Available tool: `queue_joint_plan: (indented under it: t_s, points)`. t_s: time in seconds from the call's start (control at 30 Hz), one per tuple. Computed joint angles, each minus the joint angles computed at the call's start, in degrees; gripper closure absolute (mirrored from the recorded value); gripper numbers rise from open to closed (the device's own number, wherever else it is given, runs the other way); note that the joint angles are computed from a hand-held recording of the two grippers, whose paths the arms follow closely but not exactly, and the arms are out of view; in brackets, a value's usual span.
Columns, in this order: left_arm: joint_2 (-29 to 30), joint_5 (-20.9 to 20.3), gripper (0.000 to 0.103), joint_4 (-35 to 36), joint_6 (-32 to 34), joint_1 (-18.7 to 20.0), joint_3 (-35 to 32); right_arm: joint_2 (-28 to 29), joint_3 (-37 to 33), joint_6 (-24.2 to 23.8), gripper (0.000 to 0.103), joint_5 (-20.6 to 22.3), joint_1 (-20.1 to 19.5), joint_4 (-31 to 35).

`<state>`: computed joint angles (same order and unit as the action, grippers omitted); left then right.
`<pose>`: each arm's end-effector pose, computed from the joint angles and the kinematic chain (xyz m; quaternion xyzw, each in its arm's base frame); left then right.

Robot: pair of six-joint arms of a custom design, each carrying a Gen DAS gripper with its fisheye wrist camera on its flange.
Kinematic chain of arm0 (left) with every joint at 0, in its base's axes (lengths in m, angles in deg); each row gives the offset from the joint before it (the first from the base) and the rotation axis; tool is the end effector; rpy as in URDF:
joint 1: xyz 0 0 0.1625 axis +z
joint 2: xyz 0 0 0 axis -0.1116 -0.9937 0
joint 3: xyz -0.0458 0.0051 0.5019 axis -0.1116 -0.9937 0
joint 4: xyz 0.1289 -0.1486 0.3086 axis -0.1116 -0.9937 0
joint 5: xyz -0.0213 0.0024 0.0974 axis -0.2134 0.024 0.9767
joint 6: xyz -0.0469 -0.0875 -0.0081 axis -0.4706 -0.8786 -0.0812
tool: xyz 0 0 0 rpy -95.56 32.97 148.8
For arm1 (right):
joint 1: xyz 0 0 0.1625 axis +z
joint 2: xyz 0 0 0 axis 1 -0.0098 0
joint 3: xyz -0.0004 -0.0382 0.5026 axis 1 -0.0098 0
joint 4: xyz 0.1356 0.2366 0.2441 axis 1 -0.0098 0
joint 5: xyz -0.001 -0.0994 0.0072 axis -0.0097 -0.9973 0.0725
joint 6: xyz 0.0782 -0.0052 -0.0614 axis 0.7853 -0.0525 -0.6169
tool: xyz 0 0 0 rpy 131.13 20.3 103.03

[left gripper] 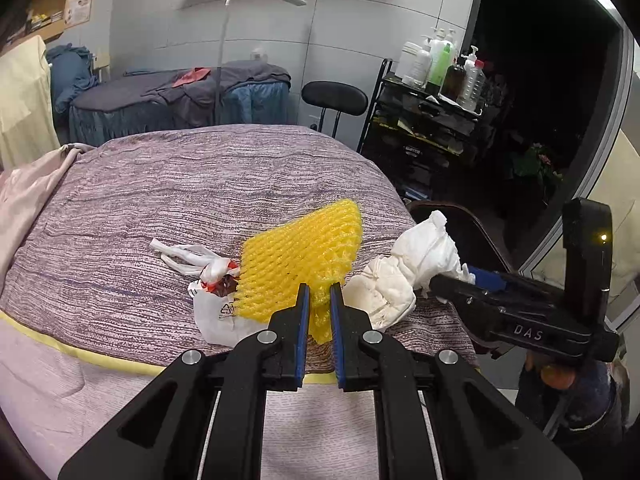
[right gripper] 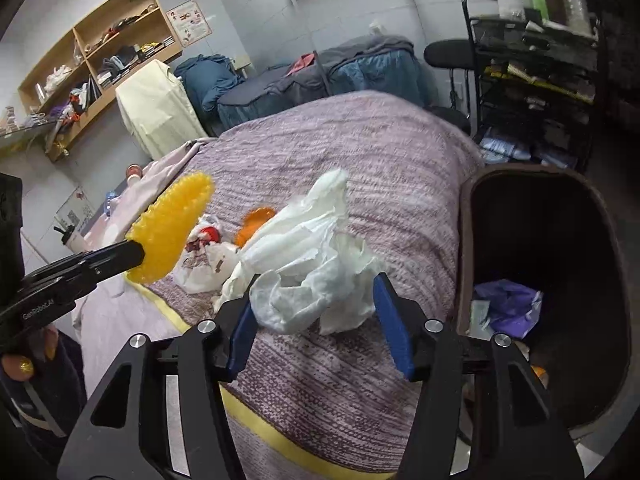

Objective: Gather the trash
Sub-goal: 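Carry the white bag and yellow net over the bin and open both tools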

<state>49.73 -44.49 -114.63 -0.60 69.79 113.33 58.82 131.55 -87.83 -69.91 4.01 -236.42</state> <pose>-0.1919 -0.7682 0.1674 0.3361 0.8878 -0.2559 0.1829 0.1488 -0.7688 0.1231 0.1062 -0.8904 0.3964 0.1969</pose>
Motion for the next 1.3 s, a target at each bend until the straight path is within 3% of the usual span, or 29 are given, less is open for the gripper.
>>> queue_joint_plan:
  t_s: [0.1,0.23,0.33,0.37,0.4,0.47,0.57,0.9,1.13,1.3]
  points:
    - [-0.29,-0.24,0.093,-0.38,0.01,0.06,0.40,0.30,-0.03,-4.28,0.027,-2.27,1.12,-4.44]
    - [-0.36,-0.48,0.093,-0.61,-0.08,0.06,0.25,0.50,-2.03,-7.07,0.026,-1.95,2.05,-3.80]
    - [-0.45,-0.55,0.093,-0.83,-0.04,0.06,0.39,1.86,-6.19,-8.69,0.026,-4.08,2.80,1.95]
    - [-0.48,-0.52,0.093,-0.98,0.04,0.08,0.47,2.55,-7.76,-8.68,0.036,-4.75,2.86,3.58]
    - [-0.49,-0.49,0.093,-1.07,0.04,0.10,0.50,3.03,-8.80,-8.66,0.064,-4.69,2.81,4.27]
    - [-0.51,-0.37,0.093,-1.10,-0.07,0.11,0.60,3.53,-10.21,-9.26,0.087,-4.47,2.88,5.75]
    - [-0.72,-0.18,0.092,-1.32,-0.05,0.22,0.87,3.69,-10.80,-11.26,0.098,-3.82,3.41,5.47]
    - [-0.69,-1.86,0.093,-2.47,0.62,-1.07,0.09,-1.86,-2.49,-7.97,0.099,4.81,3.41,-4.10]
    - [0.28,-5.39,0.093,-2.98,2.59,-3.37,-0.17,-6.15,4.78,-6.10,0.099,4.51,2.58,-15.28]
    - [1.73,-7.84,0.093,-1.88,3.64,-4.84,-0.97,-8.47,9.02,-4.52,0.099,1.09,0.72,-20.61]
